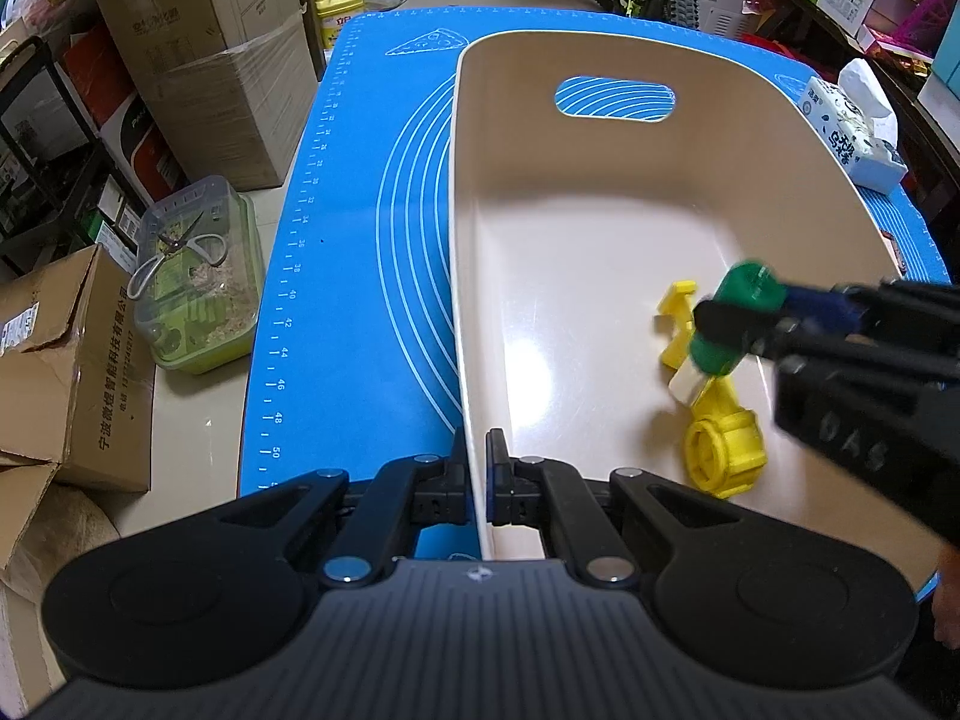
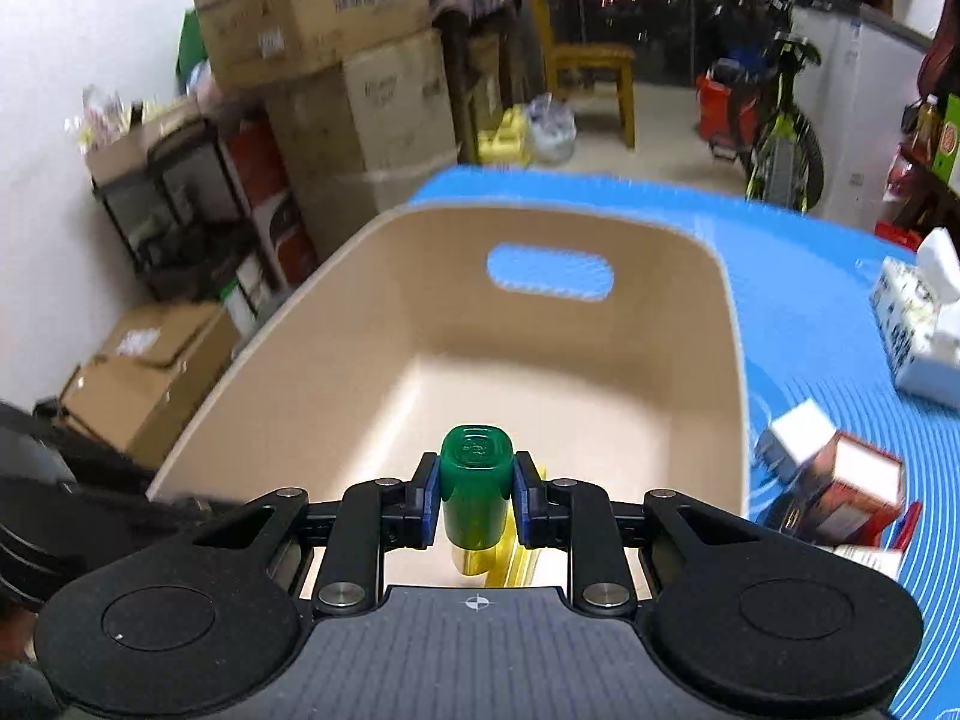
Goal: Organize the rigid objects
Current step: 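Carry the green-capped tube into the bin and release it with the right gripper, then return the right gripper to the objects and grasp the green round tin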
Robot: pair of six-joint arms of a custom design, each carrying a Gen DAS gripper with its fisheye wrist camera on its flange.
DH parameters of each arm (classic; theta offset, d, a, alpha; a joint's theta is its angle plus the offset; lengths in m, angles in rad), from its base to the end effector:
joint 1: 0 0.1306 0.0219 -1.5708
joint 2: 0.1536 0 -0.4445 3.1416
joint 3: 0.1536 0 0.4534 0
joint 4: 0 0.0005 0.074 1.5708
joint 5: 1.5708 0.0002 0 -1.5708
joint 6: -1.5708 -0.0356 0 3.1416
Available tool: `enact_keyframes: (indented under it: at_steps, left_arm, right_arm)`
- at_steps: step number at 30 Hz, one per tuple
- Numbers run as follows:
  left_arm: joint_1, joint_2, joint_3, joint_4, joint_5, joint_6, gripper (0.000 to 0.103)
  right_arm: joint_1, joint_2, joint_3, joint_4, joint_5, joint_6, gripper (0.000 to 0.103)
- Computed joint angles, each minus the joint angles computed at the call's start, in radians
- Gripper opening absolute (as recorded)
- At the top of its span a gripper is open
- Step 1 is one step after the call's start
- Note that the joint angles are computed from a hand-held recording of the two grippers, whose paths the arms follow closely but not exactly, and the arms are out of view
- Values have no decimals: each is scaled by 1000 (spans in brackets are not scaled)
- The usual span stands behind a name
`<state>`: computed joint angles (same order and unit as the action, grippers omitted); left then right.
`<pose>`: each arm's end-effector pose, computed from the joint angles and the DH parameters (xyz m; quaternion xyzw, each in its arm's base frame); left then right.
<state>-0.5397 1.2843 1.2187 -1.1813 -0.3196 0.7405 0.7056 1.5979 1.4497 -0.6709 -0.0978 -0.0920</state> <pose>0.3911 -0.2218 0.4392 -0.1232 0.9669 0.0309 0.2215 0.4737 0.4074 0.4208 -0.2977 0.8803 0.1843 0.3202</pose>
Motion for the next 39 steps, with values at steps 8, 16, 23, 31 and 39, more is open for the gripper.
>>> enact_keyframes:
  at_steps: [8, 16, 23, 31, 39]
  left_arm:
    - [1, 1, 2, -2, -1, -3, 5]
    - [1, 1, 2, -2, -1, -3, 5]
    - [4, 1, 4, -3, 4, 0, 6]
    - [4, 0, 3, -2, 5, 0, 6]
    - [3, 2, 6, -5, 2, 1, 6]
  right_arm:
    - [4, 14, 21, -66, 10, 1, 34]
    - [-21, -47, -18, 7, 5, -18, 55]
    - [-75, -117, -63, 47, 35, -10, 65]
    - [-163, -149, -117, 17, 113, 7, 72]
    - [-191, -137, -166, -33, 158, 42, 73]
